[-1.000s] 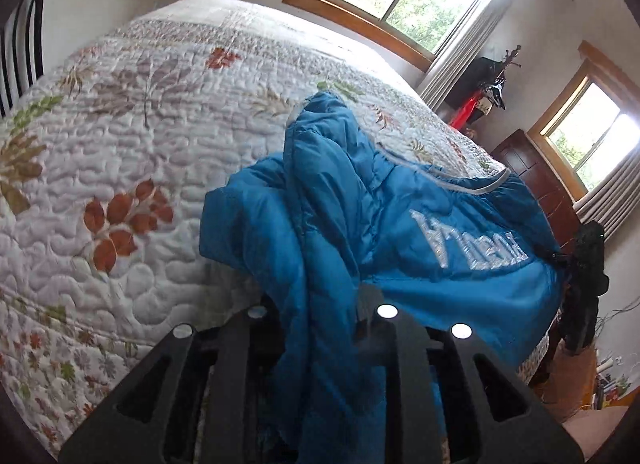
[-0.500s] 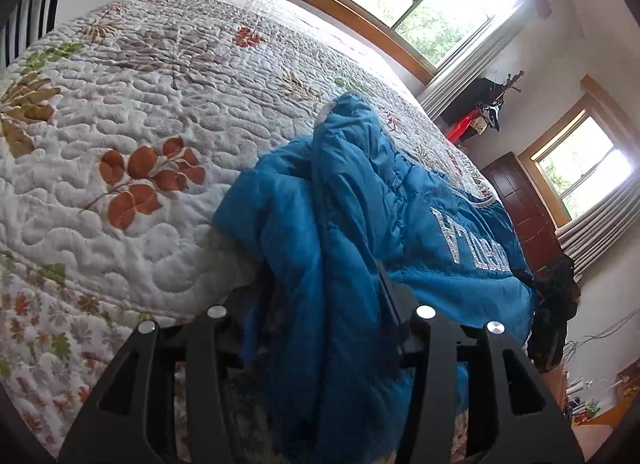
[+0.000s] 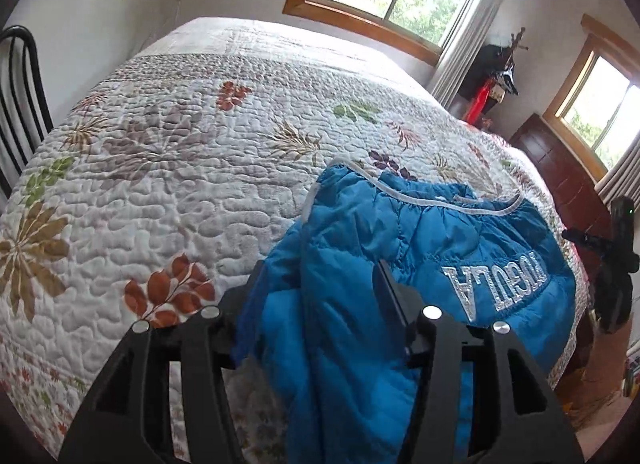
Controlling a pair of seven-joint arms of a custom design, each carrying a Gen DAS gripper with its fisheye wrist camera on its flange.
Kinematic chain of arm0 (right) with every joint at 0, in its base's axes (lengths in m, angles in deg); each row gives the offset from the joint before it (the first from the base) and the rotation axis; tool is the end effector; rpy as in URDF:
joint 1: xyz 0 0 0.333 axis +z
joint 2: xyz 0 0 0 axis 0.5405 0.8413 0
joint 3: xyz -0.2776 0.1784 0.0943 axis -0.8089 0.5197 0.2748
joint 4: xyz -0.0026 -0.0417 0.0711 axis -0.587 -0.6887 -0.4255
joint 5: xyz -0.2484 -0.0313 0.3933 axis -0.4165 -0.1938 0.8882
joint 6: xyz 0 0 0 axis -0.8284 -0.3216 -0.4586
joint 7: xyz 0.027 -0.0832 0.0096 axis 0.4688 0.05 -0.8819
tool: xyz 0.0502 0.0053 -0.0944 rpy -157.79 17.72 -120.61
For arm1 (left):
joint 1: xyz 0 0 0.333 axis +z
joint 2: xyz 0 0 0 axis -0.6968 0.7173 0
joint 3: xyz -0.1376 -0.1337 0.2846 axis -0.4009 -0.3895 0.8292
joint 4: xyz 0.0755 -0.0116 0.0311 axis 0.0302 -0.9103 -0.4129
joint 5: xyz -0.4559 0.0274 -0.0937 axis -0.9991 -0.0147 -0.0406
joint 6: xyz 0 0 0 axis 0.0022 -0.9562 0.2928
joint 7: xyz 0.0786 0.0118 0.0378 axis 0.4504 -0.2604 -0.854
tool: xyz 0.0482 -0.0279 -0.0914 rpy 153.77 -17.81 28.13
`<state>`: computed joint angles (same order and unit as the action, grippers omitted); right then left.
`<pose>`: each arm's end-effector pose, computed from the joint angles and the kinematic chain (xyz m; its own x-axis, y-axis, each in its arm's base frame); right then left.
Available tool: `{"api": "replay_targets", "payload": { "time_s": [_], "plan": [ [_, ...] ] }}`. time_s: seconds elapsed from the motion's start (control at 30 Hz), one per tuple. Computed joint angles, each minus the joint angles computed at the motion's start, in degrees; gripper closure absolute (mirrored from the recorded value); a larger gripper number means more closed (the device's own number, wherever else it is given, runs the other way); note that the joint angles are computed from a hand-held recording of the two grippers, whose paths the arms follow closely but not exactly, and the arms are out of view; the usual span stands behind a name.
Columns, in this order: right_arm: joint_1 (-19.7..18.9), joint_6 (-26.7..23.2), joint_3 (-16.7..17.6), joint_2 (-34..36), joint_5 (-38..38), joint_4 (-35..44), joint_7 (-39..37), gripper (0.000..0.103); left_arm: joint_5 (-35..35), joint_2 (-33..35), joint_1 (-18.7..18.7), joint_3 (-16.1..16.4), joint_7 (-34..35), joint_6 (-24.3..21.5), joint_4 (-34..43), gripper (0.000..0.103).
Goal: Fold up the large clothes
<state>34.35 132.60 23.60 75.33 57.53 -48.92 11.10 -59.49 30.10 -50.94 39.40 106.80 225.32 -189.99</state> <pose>0.6767 -0.0130 0.5336 0.1587 -0.9467 -0.2804 -0.8272 0.0276 -0.5613 0.6204 -0.1533 0.5148 -0.0658 -0.9529 0.2959 -0.7794 -0.1361 -0.6116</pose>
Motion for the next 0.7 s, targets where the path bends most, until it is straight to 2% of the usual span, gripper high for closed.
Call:
{"api": "replay_targets", "payload": {
  "time_s": [0.1, 0.17, 0.2, 0.23, 0.3, 0.33, 0.43, 0.5, 0.57, 0.7],
  "plan": [
    [0.3, -3.5, 0.3, 6.1, -6.0, 6.6, 4.4, 0.031, 2.4, 4.9, 0.4, -0.4, -1.6, -3.1, 5.3, 0.05],
    [-0.1, -6.4, 0.9, 9.4, -7.5, 10.2, 5.5, 0.034, 2.8, 6.9, 0.6, -0.8, -2.2, -3.8, 7.4, 0.057],
    [-0.6, -7.7, 1.4, 10.6, -6.5, 11.5, 4.8, 0.048, 2.8, 7.5, 0.6, -1.1, -2.0, -4.0, 8.0, 0.067],
    [-1.2, -9.2, 1.8, 11.6, -5.2, 12.7, 4.3, 0.068, 4.7, 7.8, 0.4, -1.1, -3.1, -3.7, 8.4, 0.077],
    [-2.0, -9.9, 2.4, 12.4, -3.1, 13.8, 4.1, 0.083, 9.1, 8.1, 0.0, -1.1, -5.6, -2.8, 8.8, 0.09],
    [-2.6, -9.5, 2.8, 12.2, -1.2, 13.9, 3.2, 0.087, 10.9, 8.1, -0.2, -1.1, -7.0, -2.1, 8.9, 0.093],
    [-4.2, -8.5, 3.6, 11.7, 5.8, 14.3, 0.7, 0.09, 15.6, 7.8, -0.4, -0.8, -11.6, 1.3, 8.9, 0.094],
    [-4.5, -7.8, 3.5, 12.2, 7.8, 15.3, 0.8, 0.09, 15.3, 8.1, -0.1, -0.9, -12.5, 3.1, 9.4, 0.094],
    [-4.1, -7.8, 3.0, 14.0, 6.0, 17.3, 3.0, 0.09, 15.6, 9.7, 0.2, -0.8, -12.7, 1.8, 11.4, 0.094],
    [-4.0, -10.8, 2.9, 19.8, 1.0, 21.9, 8.0, 0.089, 17.2, 15.1, 0.5, -0.6, -13.2, -4.9, 16.1, 0.092]
  ]
}}
